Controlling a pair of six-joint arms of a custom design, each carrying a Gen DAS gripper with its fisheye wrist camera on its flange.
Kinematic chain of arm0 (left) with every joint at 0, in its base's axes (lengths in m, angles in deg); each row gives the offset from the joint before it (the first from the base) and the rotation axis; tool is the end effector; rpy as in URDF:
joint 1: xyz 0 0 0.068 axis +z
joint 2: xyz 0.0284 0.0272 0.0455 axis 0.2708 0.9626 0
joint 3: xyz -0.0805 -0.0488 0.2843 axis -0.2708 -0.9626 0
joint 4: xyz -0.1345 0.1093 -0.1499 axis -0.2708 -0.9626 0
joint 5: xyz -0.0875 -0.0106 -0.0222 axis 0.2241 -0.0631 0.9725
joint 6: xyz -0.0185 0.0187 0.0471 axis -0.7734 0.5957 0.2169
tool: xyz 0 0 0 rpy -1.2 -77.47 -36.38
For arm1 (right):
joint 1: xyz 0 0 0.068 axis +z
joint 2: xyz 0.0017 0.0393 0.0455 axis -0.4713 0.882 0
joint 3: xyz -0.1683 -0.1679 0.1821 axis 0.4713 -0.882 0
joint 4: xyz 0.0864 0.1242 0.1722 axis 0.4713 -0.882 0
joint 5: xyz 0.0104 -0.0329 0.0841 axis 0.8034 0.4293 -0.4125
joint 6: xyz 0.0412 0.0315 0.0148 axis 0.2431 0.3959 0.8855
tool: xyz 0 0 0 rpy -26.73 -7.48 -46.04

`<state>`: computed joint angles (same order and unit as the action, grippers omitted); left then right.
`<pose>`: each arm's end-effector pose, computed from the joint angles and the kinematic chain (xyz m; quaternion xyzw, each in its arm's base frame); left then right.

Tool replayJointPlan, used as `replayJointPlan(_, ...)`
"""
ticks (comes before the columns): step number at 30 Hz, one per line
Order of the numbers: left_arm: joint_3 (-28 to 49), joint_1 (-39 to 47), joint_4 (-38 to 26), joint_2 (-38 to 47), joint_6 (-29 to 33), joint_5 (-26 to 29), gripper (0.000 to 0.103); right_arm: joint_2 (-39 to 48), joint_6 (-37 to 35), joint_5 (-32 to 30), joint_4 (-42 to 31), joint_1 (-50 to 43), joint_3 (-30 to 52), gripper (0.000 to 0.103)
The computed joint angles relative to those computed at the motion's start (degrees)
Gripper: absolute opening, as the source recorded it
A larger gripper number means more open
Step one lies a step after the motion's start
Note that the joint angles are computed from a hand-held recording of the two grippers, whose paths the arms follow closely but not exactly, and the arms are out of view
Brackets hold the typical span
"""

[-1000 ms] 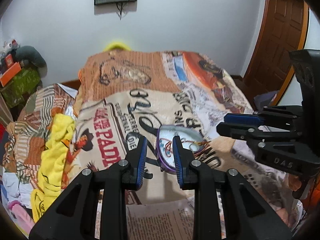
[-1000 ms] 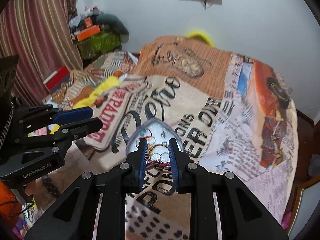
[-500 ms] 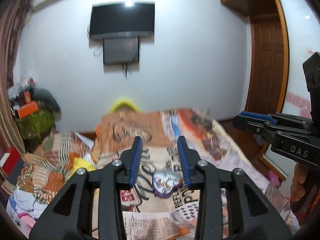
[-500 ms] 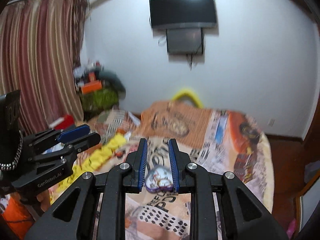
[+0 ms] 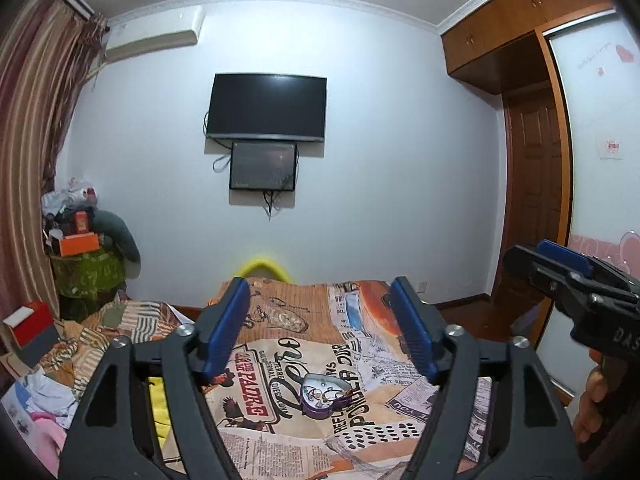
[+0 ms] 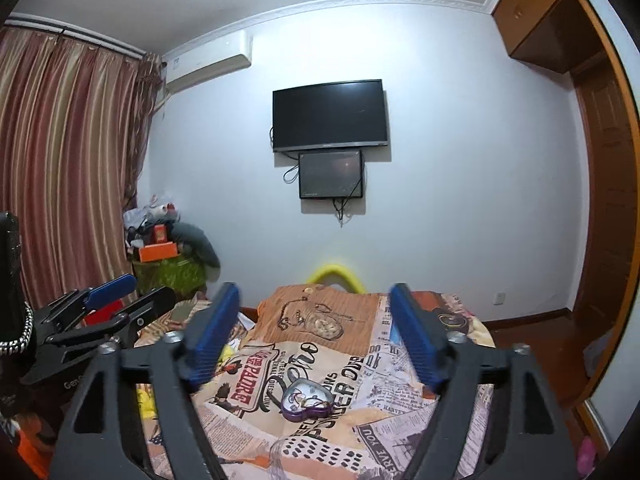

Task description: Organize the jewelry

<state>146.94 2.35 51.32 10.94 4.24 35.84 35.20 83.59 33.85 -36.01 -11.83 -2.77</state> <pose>0.3261 -0.0866 0.3906 0.1666 0.7239 -0.1730 0.6467 0.2506 0.0604 0.4307 0.0394 0.7527 -0.0137 0.6571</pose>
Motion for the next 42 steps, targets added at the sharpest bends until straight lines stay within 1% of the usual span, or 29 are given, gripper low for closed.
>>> replayJointPlan(1,-1.56,-0.39,0.63,-1.26,0.18,-0.41,0.081,-0.23,0.57,0.94,0.15,0.51,-0.55,0.087)
replayJointPlan(2,-2.58,-0.60,1.31,-1.99,0.20,-0.75,0.086,-0.07,1.28,1.88,0.44,0.86,-1.03,0.089)
replayJointPlan(5,-4.83,-0.95,3.04,-3.45,-0.08,-1.80,0.091,-1.15,2.63,3.82,-1.16,1.50,-1.59,0.090)
replayJointPlan(12,-6.63,-1.91,3.09,-4.96,0.52,-4.10,0.092,-2.10,3.11,3.49,-2.88,0.54,-2.36,0.090)
replayJointPlan(15,-6.66,-2.16,2.73,-4.80,0.88,-4.74,0.093,-4.61,3.14,3.43,-2.61,0.49,-5.16,0.090)
replayJointPlan(17,-7.31,-2.53,2.83,-5.08,1.09,-5.32,0.093,-4.92,3.05,3.51,-2.79,0.69,-5.35,0.090)
replayJointPlan(32,-6.45,-1.73,1.20,-3.38,-0.13,-4.26,0.093,-4.62,3.58,1.47,-4.91,-0.16,-4.43,0.090)
replayJointPlan(42,-5.78,-1.36,0.33,-2.54,-0.49,-3.80,0.093,-4.56,3.68,1.44,-6.06,0.20,-3.75,0.090)
